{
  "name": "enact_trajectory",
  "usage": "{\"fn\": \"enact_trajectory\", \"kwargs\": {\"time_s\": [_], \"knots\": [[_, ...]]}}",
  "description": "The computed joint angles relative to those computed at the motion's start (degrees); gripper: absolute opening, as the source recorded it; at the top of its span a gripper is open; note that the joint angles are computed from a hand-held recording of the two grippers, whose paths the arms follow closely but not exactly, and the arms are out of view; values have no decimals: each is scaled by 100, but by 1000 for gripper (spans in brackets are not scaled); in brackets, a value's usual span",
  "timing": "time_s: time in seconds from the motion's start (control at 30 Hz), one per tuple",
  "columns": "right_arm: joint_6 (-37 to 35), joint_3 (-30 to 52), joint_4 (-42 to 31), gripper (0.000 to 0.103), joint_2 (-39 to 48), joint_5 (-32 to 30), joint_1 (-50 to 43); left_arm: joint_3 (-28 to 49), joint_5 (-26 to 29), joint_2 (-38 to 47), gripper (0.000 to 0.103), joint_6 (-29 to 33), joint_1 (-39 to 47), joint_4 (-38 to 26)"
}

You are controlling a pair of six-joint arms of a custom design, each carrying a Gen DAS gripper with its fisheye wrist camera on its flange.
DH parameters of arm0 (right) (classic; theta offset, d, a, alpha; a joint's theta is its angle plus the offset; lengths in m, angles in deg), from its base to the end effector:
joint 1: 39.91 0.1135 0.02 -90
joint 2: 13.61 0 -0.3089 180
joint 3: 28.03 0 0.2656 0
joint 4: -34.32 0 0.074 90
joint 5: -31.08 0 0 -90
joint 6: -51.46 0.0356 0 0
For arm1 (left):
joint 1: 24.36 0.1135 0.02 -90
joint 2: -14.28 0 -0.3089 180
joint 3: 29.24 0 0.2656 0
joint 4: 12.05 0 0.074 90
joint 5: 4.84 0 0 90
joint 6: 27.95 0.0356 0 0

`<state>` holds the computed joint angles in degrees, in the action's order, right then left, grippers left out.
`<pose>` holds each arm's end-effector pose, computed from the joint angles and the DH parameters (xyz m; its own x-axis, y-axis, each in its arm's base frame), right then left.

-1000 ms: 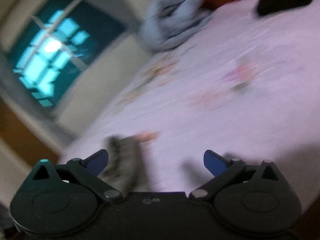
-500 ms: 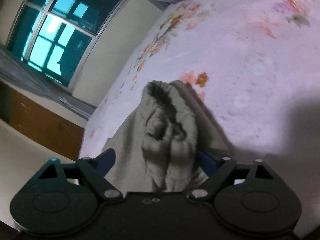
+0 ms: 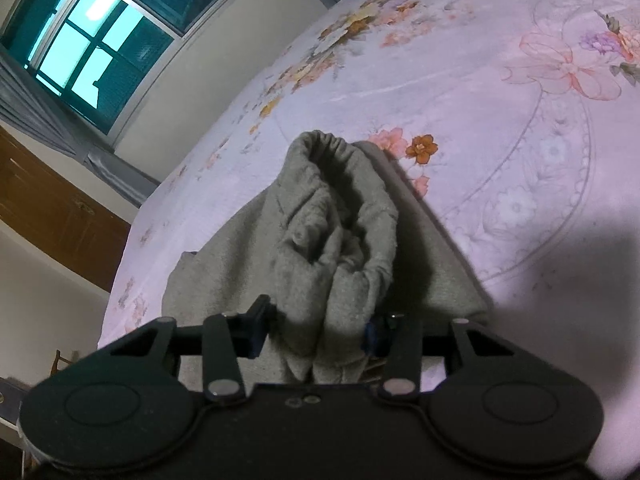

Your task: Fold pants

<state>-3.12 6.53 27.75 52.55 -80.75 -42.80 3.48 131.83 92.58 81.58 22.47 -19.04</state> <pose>0.2059 0.0029 0.1907 -0.6451 0.5713 -0.5075 0.1579 0.7495 0.6429 0.1578 0.1304 0.1481 -0.5782 -0.2811 -0.7659 -0.0050 0.9400 -0.3412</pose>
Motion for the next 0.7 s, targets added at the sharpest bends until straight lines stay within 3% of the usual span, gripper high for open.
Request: {"fn": "enact_trajectory", "kwargs": {"time_s": [0.17, 0.27, 0.37, 0.47, 0.53, 0.57, 0.6, 0.63, 0.7], "knots": [[149, 70, -20, 34, 106, 248, 160, -236, -359, 295, 103, -1082, 33, 1225], [498, 273, 311, 31, -124, -202, 437, -240, -276, 551, 103, -1334, 179, 1504], [1189, 328, 1305, 30, -440, -827, 480, -348, -298, 529, 103, -1487, 302, 1720], [1693, -194, 2633, 30, -713, -1226, 25, -375, -288, 575, 103, -1541, 382, 1809], [1693, -702, 3379, 30, -111, -1560, -544, -373, -324, 588, 103, -1548, 367, 1805], [1431, -745, 3216, 30, 517, -1588, -771, -376, -377, 582, 103, -1562, 333, 1803], [1222, -536, 2477, 30, 1075, -1568, -922, -370, -438, 571, 103, -1578, 290, 1791], [1197, -513, 2402, 29, 1666, -1743, -1103, -384, -476, 529, 103, -1565, 248, 1772], [1234, -923, 3533, 29, 2109, -2031, -1391, -394, -453, 482, 103, -1465, 213, 1735]]}}
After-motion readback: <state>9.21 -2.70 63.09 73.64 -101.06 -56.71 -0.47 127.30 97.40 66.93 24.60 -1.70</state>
